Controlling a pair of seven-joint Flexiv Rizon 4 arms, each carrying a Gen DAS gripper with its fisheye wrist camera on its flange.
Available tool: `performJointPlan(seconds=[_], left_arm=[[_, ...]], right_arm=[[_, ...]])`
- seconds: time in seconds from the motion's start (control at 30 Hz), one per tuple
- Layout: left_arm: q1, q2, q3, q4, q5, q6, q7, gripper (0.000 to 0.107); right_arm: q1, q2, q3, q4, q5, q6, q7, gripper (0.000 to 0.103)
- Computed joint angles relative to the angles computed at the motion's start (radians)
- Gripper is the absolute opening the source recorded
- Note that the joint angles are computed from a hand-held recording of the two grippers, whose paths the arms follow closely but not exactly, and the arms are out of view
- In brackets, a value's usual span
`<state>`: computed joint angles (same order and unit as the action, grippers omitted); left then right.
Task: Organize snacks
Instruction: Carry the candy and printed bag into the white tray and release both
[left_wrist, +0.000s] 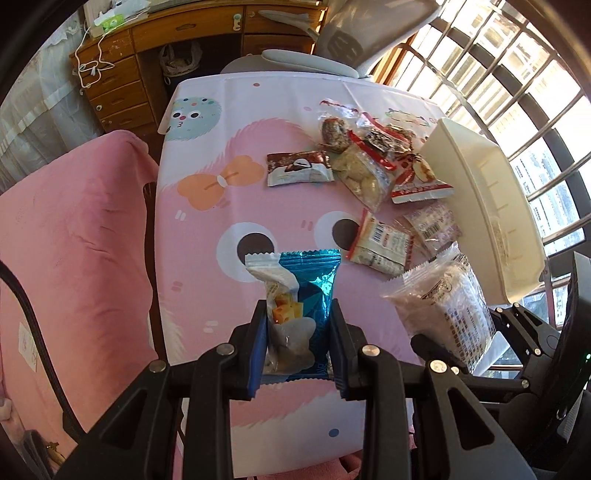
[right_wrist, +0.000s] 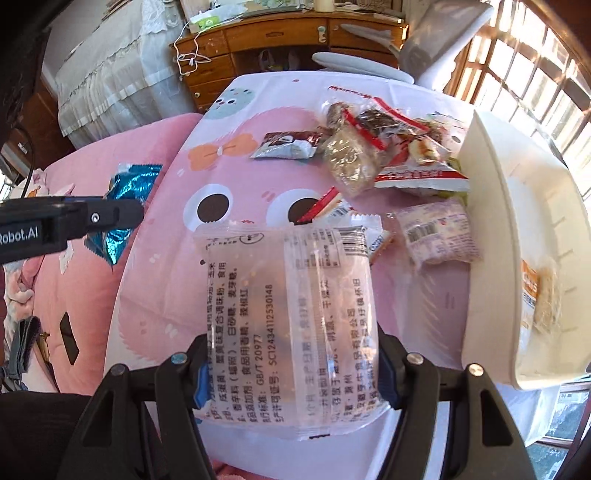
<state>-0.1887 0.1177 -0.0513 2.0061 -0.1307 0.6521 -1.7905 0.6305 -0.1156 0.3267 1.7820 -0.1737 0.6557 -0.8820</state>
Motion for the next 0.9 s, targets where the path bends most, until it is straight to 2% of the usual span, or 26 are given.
performJointPlan(seconds=[0.13, 0.33, 0.57, 0.9], left_arm=[[-0.022, -0.005, -0.021, -0.018, -0.011, 0.009, 0.009, 0.028], [-0.061, -0.04, -0.056, -0.068, 0.0, 0.03, -0.03, 0.028], [-0.116, -0.115, -0.095, -0.171, 0.06, 0.06, -0.15, 0.028], [-0.218, -0.263, -0.115, -0.362, 0.178, 0.088, -0.308, 0.028]], right_arm=[[-0.015, 0.065, 0.002, 0.045, -0.008, 0.014, 0.03, 0.067], [-0.067, 0.147, -0.009, 0.103, 0.029, 0.063, -0.01, 0.067], [-0.128, 0.229, -0.037, 0.145, 0.1, 0.089, -0.149, 0.067], [-0.205, 0.29, -0.093, 0.169, 0.205, 0.086, -0.386, 0.067]])
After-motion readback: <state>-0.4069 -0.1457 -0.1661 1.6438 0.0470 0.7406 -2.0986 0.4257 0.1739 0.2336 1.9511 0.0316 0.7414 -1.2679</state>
